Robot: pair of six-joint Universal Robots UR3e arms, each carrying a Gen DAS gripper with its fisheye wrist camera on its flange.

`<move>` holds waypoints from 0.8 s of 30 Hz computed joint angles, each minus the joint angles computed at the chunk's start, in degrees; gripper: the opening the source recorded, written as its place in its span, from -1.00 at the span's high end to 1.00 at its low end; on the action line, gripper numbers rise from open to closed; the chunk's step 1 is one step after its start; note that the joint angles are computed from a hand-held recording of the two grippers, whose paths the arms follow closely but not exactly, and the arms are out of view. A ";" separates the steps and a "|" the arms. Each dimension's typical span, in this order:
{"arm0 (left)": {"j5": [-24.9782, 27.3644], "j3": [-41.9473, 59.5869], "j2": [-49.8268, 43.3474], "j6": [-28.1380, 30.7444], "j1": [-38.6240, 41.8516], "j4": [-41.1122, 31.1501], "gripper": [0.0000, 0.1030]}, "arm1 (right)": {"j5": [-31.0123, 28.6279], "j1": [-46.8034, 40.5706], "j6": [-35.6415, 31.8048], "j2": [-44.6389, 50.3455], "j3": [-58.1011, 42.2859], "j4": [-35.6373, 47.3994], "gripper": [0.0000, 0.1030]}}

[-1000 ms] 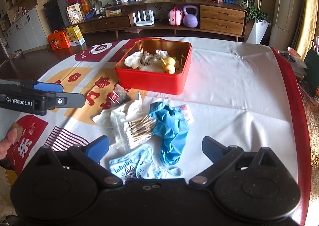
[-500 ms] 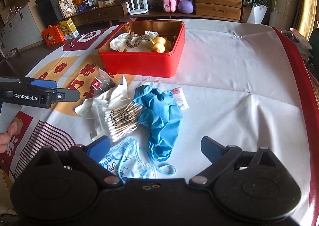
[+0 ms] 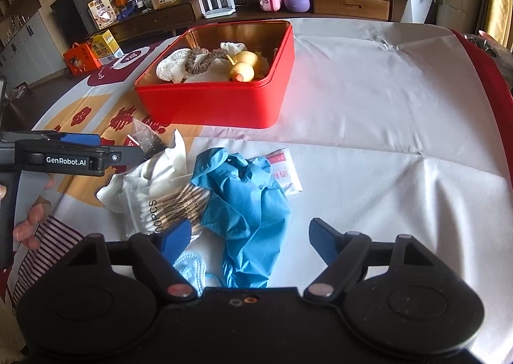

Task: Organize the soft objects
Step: 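Grasp the red-labelled clear packet with the left gripper while the right grasps the blue glove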

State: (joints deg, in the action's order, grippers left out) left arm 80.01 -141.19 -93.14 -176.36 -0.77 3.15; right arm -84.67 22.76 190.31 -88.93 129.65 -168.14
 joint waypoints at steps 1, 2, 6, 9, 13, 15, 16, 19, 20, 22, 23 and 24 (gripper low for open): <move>-0.32 0.25 -0.91 -0.09 0.28 0.46 -0.97 | 0.52 -0.41 -0.07 0.62 -0.31 -0.28 -0.54; -0.57 0.45 -1.72 -0.24 0.51 0.95 -0.97 | 0.77 -0.69 -0.09 1.22 -0.60 -0.44 -0.53; -0.19 1.31 -4.46 -0.64 0.23 3.21 -0.96 | 1.49 -1.36 0.31 3.64 -1.77 -1.13 -0.46; -1.78 1.28 -5.66 0.35 0.72 4.74 -0.86 | 1.93 -1.42 0.40 5.06 -2.38 -1.43 -0.41; -0.21 2.24 -7.42 0.11 -0.58 5.91 -0.57 | 3.11 -1.43 0.32 6.34 -2.85 -1.85 -0.06; -0.78 2.12 -7.82 0.57 -0.49 6.27 -0.36 | 3.65 -1.41 0.16 6.60 -2.95 -1.88 0.03; -0.92 2.17 -7.99 0.81 -0.54 6.21 -0.25 | 3.63 -1.27 0.13 6.69 -3.06 -1.86 0.11; -1.26 2.09 -8.55 0.94 -0.67 6.90 -0.02 | 4.19 -1.32 0.10 6.46 -2.86 -1.95 0.32; -1.50 2.01 -8.62 1.00 -0.67 7.21 0.09 | 4.24 -1.26 0.03 6.36 -2.83 -1.99 0.37; -1.80 2.14 -8.69 1.10 -0.83 7.11 0.18 | 3.93 -0.95 -0.03 6.21 -2.69 -2.33 0.46; -1.87 2.05 -8.63 1.08 -0.88 7.25 0.27 | 3.84 -0.86 0.01 6.14 -2.50 -2.73 0.52; -2.19 2.00 -8.62 1.10 -0.82 7.34 0.33 | 3.94 -0.83 0.00 6.00 -2.32 -2.96 0.55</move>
State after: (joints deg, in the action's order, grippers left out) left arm 77.82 -139.19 -101.76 -175.26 -1.59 10.49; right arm -80.74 21.93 190.31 -82.93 127.33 -171.09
